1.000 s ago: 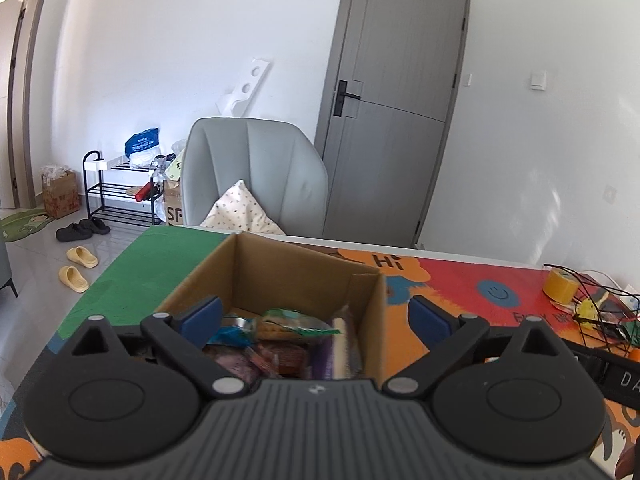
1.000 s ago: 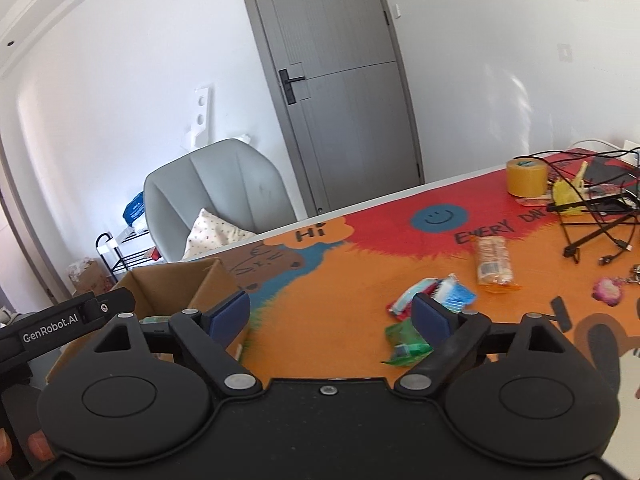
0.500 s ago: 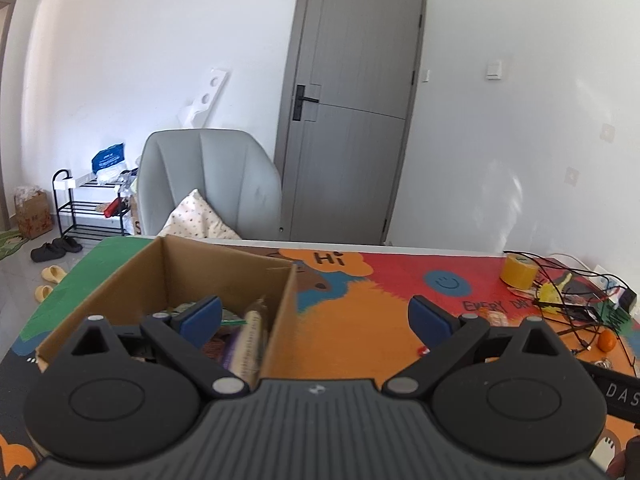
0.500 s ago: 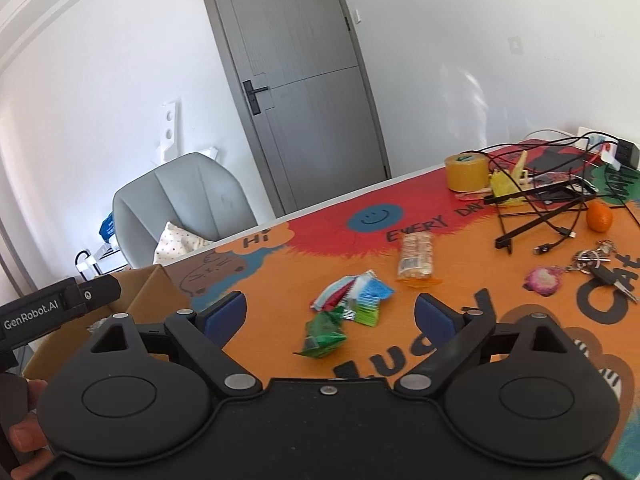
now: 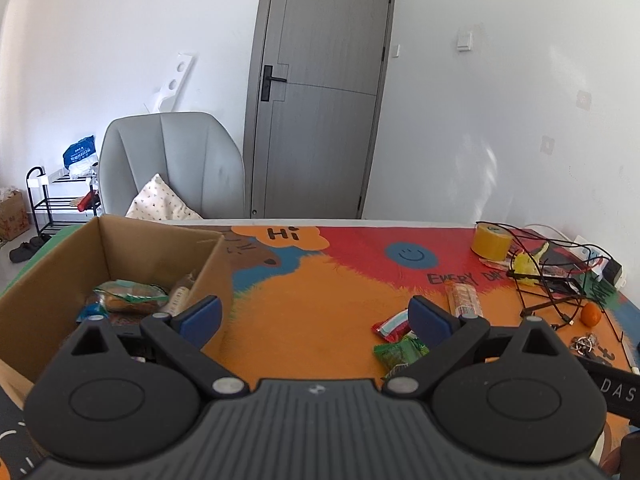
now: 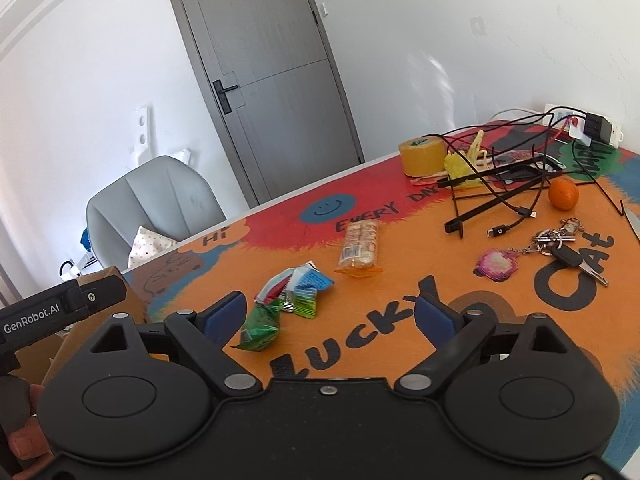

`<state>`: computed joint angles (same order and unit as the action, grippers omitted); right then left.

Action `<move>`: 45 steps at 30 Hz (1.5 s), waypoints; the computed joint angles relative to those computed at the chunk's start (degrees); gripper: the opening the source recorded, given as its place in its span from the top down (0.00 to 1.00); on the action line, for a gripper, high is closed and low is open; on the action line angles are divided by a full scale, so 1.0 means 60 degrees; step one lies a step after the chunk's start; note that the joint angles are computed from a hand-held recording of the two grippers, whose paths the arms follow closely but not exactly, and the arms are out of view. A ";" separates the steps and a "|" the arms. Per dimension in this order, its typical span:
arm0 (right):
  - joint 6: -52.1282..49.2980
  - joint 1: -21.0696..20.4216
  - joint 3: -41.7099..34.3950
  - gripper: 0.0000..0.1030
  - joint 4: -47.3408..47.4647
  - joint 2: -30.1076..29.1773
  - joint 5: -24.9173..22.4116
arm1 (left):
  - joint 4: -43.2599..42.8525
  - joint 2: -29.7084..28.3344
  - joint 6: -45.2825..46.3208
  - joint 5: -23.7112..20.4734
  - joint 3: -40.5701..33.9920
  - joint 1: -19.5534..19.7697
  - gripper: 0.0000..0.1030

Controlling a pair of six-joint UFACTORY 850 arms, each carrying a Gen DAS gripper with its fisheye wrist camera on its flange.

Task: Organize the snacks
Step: 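Grasp the green snack pack with the left gripper and lift it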

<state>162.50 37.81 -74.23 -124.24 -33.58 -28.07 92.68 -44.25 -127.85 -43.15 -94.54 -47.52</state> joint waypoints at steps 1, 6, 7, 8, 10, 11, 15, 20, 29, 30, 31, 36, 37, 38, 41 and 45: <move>0.0015 -0.0028 -0.0012 0.11 -0.0011 -0.0026 0.0032 | -0.0022 -0.0074 0.0033 0.0048 -0.0089 0.0014 0.04; 0.0116 -0.0193 -0.0102 0.12 -0.0074 -0.0182 0.0214 | -0.0287 -0.0439 0.0289 0.0284 -0.0552 0.0085 0.04; 0.0113 -0.0227 -0.0132 0.12 -0.0061 -0.0216 0.0262 | -0.0347 -0.0526 0.0374 0.0350 -0.0666 0.0102 0.04; 0.0102 -0.0256 -0.0158 0.12 -0.0041 -0.0249 0.0295 | -0.0404 -0.0618 0.0452 0.0416 -0.0790 0.0117 0.04; 0.0088 -0.0323 -0.0208 0.12 -0.0014 -0.0311 0.0357 | -0.0513 -0.0785 0.0589 0.0534 -0.1015 0.0145 0.05; 0.0129 -0.0357 -0.0222 0.12 -0.0019 -0.0337 0.0381 | -0.0633 -0.0895 0.0739 0.0625 -0.1177 0.0166 0.05; 0.0225 -0.0488 -0.0299 0.12 -0.0030 -0.0453 0.0510 | -0.1106 -0.1249 0.1323 0.1033 -0.1694 0.0245 0.06; 0.0190 -0.0629 -0.0416 0.12 0.0026 -0.0589 0.0685 | -0.1575 -0.1687 0.1893 0.1187 -0.2350 0.0280 0.06; 0.0279 -0.0872 -0.0578 0.12 0.0071 -0.0724 0.0846 | -0.3143 -0.2668 0.3614 0.1535 -0.3863 0.0375 0.11; 0.0262 -0.0885 -0.0607 0.12 0.0084 -0.0741 0.0862 | -0.3336 -0.2788 0.3817 0.1575 -0.4049 0.0385 0.11; 0.0239 -0.0902 -0.0645 0.12 0.0090 -0.0763 0.0883 | -0.3520 -0.2873 0.3992 0.1654 -0.4173 0.0405 0.12; -0.0022 -0.0944 -0.0857 0.12 0.0261 -0.0874 0.1028 | -0.4530 -0.3252 0.4772 0.1745 -0.4705 0.0503 0.26; -0.0092 -0.0941 -0.0911 0.12 0.0303 -0.0904 0.1062 | -0.4687 -0.3290 0.4854 0.1775 -0.4741 0.0532 0.28; -0.0153 -0.0932 -0.0967 0.12 0.0332 -0.0938 0.1094 | -0.4789 -0.3313 0.4885 0.1802 -0.4752 0.0559 0.31; -0.0377 -0.0905 -0.1221 0.12 0.0433 -0.1089 0.1254 | -0.5016 -0.3333 0.4967 0.2241 -0.4678 0.0691 0.37; -0.0967 -0.0833 -0.1608 0.12 0.0794 -0.1303 0.1438 | -0.5052 -0.3172 0.4944 0.2437 -0.4422 0.0793 0.66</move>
